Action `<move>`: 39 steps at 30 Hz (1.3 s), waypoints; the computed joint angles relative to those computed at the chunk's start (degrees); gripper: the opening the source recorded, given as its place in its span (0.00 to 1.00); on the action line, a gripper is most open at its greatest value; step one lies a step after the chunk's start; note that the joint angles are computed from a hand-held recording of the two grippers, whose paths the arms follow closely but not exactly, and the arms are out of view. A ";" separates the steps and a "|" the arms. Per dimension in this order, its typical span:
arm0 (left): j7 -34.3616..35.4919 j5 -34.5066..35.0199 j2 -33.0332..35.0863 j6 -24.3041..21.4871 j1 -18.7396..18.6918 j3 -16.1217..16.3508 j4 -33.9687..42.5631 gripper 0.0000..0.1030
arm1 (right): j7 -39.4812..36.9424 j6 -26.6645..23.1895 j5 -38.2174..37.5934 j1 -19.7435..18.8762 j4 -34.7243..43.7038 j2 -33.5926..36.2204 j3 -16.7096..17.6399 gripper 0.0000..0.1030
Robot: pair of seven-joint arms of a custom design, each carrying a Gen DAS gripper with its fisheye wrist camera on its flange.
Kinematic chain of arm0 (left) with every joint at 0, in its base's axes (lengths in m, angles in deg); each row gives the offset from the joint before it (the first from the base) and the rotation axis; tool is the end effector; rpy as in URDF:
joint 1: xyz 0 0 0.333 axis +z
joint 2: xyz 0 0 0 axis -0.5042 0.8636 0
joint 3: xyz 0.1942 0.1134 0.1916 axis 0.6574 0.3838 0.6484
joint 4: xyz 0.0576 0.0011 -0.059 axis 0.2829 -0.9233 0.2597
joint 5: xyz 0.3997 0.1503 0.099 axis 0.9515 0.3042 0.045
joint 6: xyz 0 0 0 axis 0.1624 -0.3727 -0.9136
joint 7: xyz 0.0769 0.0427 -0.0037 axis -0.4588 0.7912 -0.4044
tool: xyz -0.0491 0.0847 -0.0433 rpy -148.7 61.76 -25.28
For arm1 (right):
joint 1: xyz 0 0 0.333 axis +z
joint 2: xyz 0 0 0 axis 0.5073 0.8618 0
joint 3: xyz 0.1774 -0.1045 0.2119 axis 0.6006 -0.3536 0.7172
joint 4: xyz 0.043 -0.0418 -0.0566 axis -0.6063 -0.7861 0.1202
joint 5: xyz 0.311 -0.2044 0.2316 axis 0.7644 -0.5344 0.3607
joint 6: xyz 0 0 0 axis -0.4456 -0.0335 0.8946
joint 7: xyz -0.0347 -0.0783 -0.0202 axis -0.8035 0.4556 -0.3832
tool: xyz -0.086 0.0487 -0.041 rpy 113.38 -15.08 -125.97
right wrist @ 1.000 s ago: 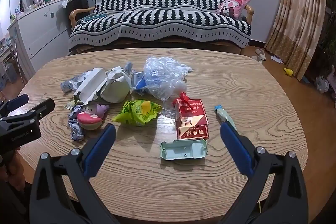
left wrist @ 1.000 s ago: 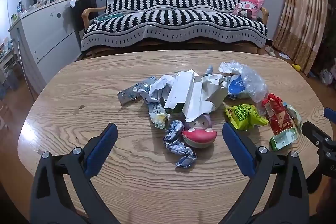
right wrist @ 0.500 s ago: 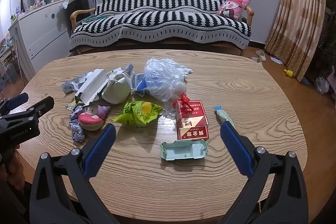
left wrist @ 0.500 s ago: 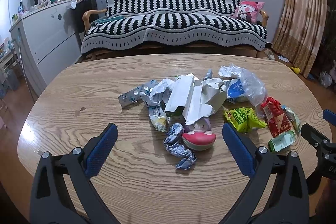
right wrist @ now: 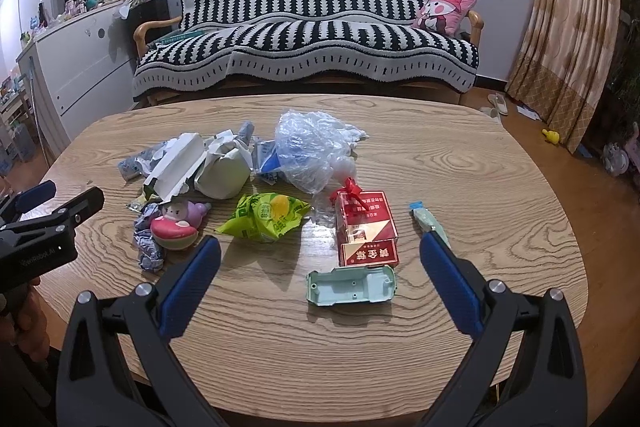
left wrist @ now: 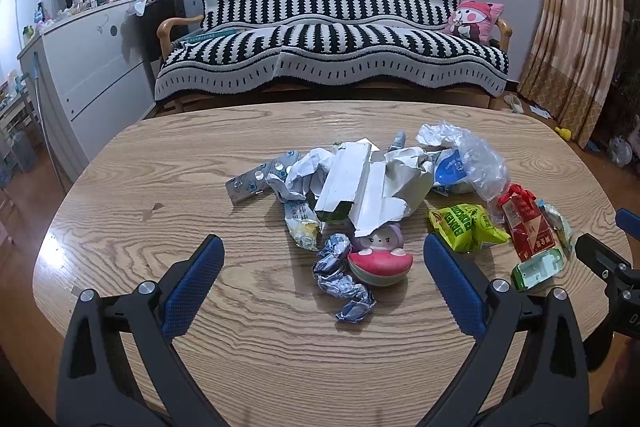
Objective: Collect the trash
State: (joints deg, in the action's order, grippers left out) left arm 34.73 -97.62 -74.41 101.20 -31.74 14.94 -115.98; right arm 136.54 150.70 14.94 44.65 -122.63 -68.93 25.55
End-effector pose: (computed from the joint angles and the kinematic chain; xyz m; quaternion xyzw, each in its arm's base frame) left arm 0.4671 -0.0275 0.4096 -0.6040 0.6846 -0.2935 0.2836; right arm 0.4075 0.2628 0.4082 -0.6198 0.6744 -0.2929 0.2742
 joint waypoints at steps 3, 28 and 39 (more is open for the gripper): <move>0.17 -0.13 0.11 -0.11 -0.34 0.43 0.08 0.94 | -0.21 0.00 0.15 0.06 0.03 0.07 -0.04 0.93; 6.21 -1.65 13.79 -9.77 0.79 0.78 14.45 0.94 | -9.19 3.14 8.10 0.41 -1.27 1.19 -3.87 0.93; -3.24 4.64 28.56 -12.72 2.74 -0.67 27.38 0.84 | -15.86 4.35 15.41 -2.13 2.22 8.19 -7.56 0.93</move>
State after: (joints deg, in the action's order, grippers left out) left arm 31.49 -92.98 -45.85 88.49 -28.99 14.27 -88.60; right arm 120.68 155.04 30.35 42.53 -120.41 -60.74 18.00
